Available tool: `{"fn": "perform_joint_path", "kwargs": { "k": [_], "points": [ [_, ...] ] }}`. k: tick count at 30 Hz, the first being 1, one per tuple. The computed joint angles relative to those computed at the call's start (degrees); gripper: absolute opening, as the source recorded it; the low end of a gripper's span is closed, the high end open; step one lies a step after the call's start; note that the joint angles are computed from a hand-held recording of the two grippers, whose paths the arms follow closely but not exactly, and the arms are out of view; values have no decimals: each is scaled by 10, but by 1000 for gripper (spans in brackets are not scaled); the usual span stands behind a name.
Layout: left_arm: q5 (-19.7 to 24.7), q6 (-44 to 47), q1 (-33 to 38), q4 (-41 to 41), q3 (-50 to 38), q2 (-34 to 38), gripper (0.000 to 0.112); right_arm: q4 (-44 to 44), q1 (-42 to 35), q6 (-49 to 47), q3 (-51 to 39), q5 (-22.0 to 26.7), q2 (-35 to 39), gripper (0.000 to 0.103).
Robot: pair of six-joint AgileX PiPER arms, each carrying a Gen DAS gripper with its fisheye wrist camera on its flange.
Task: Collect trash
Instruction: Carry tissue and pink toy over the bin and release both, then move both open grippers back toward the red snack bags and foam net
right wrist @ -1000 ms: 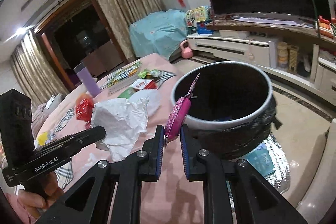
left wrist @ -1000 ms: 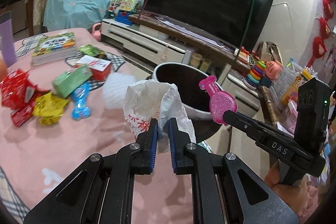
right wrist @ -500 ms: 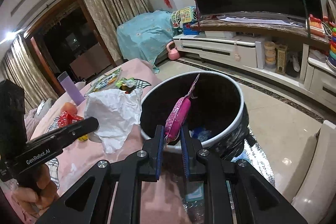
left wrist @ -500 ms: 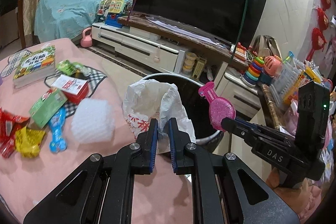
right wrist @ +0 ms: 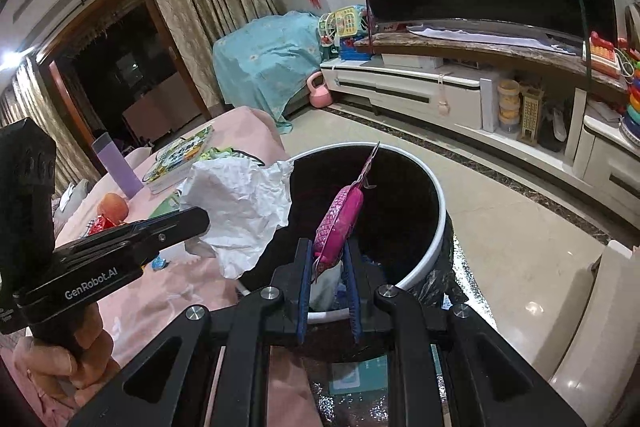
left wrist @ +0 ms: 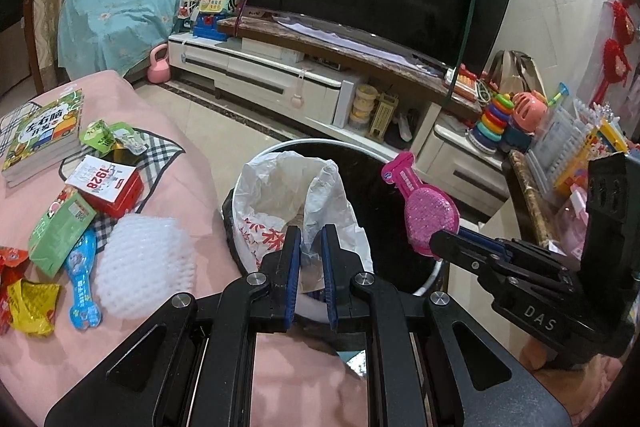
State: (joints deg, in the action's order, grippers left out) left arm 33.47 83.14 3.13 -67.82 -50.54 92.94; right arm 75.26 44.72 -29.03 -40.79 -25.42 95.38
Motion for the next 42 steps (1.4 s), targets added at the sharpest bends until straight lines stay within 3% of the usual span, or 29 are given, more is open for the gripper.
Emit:
{"fn": "perform_joint_path", "kwargs": {
  "k": [11, 14, 15, 16, 19, 21, 23, 25, 30, 42],
  "points": [
    [-15, -35, -26, 36, -28, 33, 14, 12, -34, -33, -22, 35, 20, 16],
    [-18, -46, -20, 39, -28, 36, 34, 2, -43, -20, -18, 41, 16, 20],
    [-16, -45, -16, 36, -27, 37, 49, 4, -43, -21, -17, 41, 14, 21],
    [-14, -42, -9, 30, -25, 36, 56, 9, -43, -24, -16, 40, 12, 25],
    [4, -27, 16, 14, -12, 24, 57, 1, -39, -6, -10, 36, 8, 39],
    [11, -5, 37, -1, 6, 8, 58, 4, -29, -3, -8, 29, 5, 42],
    [18, 34, 65, -28, 32, -13, 63, -10, -20, 18, -4, 25, 2, 50],
    [28, 65, 95, -48, 55, -30, 67, -20, 1, 42, -2, 6, 1, 69],
    [76, 112, 184, -56, 89, -53, 68, 2, 60, 47, -19, -37, 13, 89],
    [157, 175, 394, -16, 87, -14, 68, 48, 157, 44, -94, -85, 75, 98]
  ]
}}
